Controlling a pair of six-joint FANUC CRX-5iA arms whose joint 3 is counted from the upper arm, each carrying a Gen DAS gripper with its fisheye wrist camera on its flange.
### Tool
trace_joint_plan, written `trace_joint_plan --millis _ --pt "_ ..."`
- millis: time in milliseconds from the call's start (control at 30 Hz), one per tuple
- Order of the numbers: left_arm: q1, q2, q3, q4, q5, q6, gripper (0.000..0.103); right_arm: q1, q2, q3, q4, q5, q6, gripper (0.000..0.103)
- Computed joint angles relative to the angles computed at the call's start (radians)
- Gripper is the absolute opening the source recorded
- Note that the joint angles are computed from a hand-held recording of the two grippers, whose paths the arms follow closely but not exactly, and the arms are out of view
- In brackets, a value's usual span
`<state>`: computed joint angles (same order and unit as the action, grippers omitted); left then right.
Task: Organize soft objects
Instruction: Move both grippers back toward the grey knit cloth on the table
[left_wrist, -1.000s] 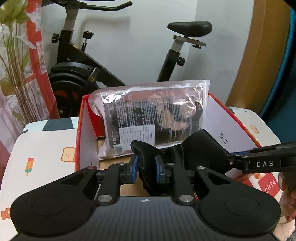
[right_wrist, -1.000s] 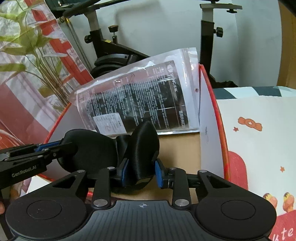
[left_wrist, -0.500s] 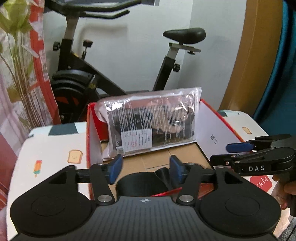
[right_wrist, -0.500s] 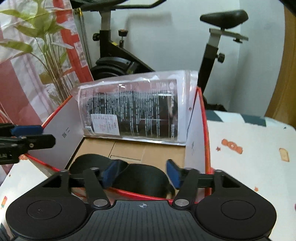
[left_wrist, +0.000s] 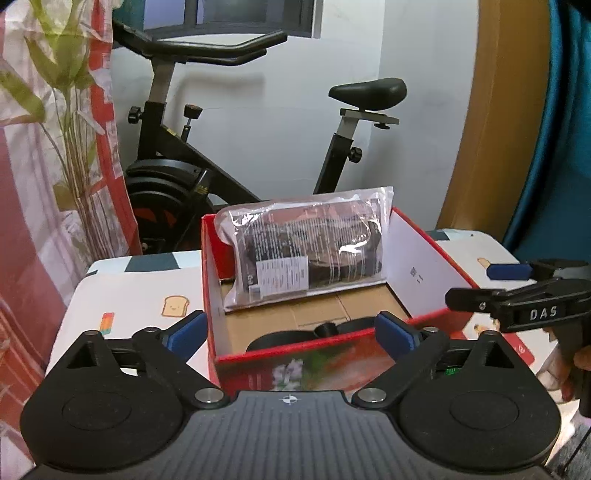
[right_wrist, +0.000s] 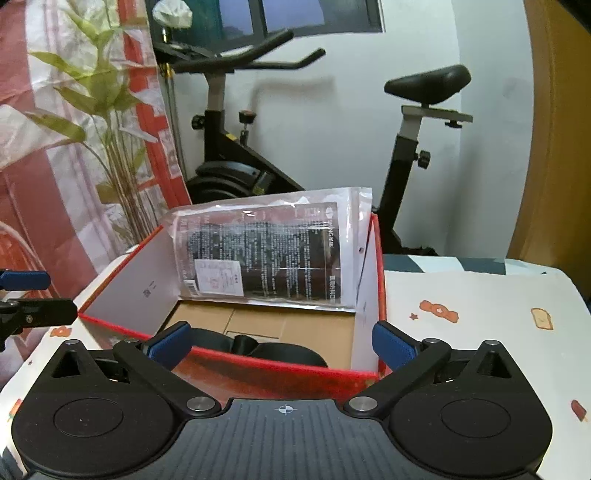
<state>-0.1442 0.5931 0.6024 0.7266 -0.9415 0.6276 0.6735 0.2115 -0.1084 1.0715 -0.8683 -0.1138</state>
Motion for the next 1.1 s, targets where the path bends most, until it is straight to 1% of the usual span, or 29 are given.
trace_joint_plan --millis 133,300,367,400,433,500,567,667,733,833,900,1000,1100 --pt "0.012 -0.070 -0.130 0.045 0.047 -0.061 0.103 0.026 -0.034 -0.075 0.081 0.014 -0.090 0.103" --pt "0.033 -0.125 -0.253 0.112 0.078 -0.087 0.103 0.065 -0.071 -0.175 0.203 0.010 -0.235 0.103" --pt "0.034 -0.160 -0.330 0.151 0.130 -0.096 0.103 0.082 -0.080 -0.209 0.233 -0.002 -0.295 0.103" --pt "0.034 -0.182 -0.380 0.188 0.161 -0.108 0.103 0.091 -0.082 -0.227 0.249 -0.010 -0.334 0.103" --pt "0.035 -0.194 -0.412 0.219 0.172 -0.117 0.103 0.099 -0.085 -0.250 0.279 -0.021 -0.390 0.103" --pt "0.036 -0.214 -0.459 0.245 0.187 -0.126 0.103 0.110 -0.089 -0.290 0.334 -0.037 -0.486 0.103" --pt "0.032 -0.234 -0.498 0.247 0.221 -0.130 0.103 0.127 -0.077 -0.301 0.340 -0.064 -0.518 0.103" --pt "0.030 -0.257 -0.548 0.259 0.263 -0.141 0.103 0.144 -0.071 -0.325 0.348 -0.079 -0.566 0.103" --pt "0.036 -0.263 -0.563 0.252 0.269 -0.133 0.103 0.153 -0.071 -0.346 0.369 -0.089 -0.598 0.103" --pt "0.048 -0.267 -0.571 0.218 0.273 -0.075 0.103 0.166 -0.071 -0.368 0.384 -0.109 -0.631 0.103" --pt "0.056 -0.274 -0.589 0.223 0.275 -0.043 0.103 0.171 -0.076 -0.384 0.380 -0.110 -0.647 0.103" --pt "0.072 -0.276 -0.604 0.207 0.268 0.004 0.103 0.173 -0.086 -0.422 0.402 -0.112 -0.712 0.102" --pt "0.077 -0.278 -0.615 0.203 0.273 0.018 0.103 0.163 -0.100 -0.453 0.424 -0.078 -0.771 0.102"
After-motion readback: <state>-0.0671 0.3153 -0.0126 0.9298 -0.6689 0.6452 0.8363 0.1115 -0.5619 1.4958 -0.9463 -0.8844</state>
